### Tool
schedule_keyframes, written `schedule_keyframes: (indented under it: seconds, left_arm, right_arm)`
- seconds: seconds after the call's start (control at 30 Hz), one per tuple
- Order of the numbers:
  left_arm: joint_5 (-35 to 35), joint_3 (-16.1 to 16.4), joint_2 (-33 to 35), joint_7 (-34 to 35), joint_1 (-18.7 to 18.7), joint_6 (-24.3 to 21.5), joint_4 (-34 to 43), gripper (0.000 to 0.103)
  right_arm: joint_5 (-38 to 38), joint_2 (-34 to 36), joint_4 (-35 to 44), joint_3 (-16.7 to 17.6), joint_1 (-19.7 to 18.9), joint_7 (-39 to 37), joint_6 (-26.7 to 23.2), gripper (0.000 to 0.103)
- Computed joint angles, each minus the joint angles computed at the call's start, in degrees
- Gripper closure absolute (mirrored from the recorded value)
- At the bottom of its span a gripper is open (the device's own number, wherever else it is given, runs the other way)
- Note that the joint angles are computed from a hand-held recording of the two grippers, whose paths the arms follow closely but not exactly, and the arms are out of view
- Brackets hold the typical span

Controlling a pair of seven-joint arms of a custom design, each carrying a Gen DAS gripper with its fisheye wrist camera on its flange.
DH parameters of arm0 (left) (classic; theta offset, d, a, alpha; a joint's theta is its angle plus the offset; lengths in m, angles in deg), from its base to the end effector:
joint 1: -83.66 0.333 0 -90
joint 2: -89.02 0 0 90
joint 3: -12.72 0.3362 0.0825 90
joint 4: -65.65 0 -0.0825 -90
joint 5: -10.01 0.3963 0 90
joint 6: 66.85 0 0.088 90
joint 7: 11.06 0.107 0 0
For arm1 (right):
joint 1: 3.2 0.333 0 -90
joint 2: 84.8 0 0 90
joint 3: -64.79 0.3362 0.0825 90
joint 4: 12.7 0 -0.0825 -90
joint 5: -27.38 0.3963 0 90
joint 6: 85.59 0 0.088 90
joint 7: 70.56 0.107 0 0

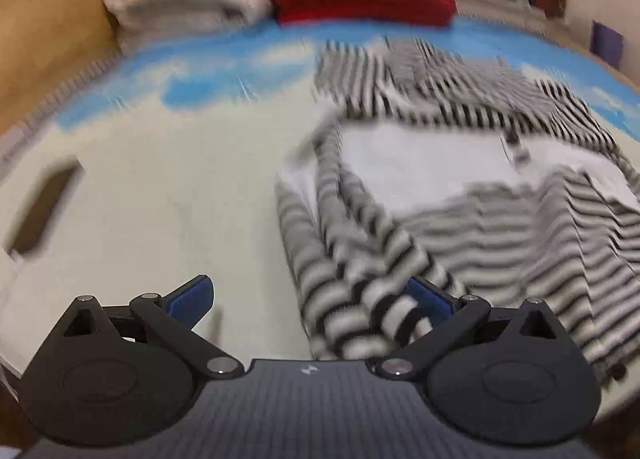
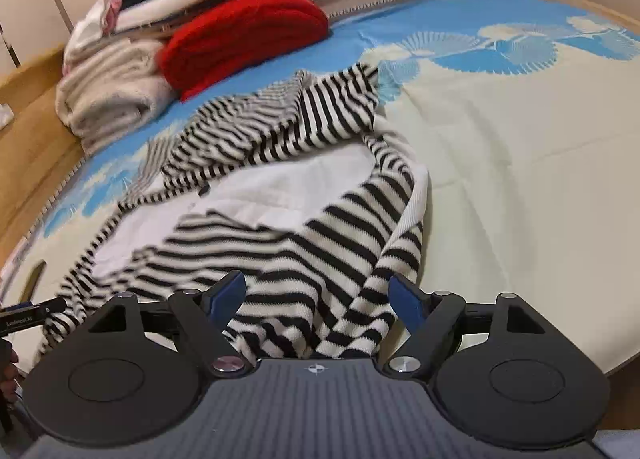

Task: Fold small clothes

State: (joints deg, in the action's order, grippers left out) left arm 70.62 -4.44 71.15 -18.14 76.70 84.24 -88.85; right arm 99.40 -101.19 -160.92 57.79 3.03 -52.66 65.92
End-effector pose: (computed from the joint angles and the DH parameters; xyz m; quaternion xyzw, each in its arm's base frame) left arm 0.3674 -0.1842 0.3490 -0.7760 0.5287 -0.1689 0.2996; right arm 0.4412 -0.0307 0.3895 -0.7065 0.5843 -0.0708 0.3931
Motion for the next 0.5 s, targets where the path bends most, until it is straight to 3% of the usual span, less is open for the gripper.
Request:
schedule_keyframes:
  seconds: [0.17, 0.33, 0.5]
  left_arm:
    - [-5.7, 3.6, -0.8, -0.1, 2.3, 10.4, -3.7, 0.000]
    - [-4.6, -0.1, -0.2, -0.2, 4.2, 7.6, -2.4, 0.000]
    - [-3.6, -0.1, 1.0, 0.3, 3.7, 6.2, -1.3, 0.000]
  right_arm:
    - [-9.3, 1.9, -0.3, 2.3, -0.2, 8.7, 3.4, 0.018]
    - [-8.4, 3.7, 1.2, 0.6, -0.3, 12.5, 0.6, 0.018]
    - [-8.2, 3.8, 1.0, 1.3, 0.1, 11.1, 2.0, 0.014]
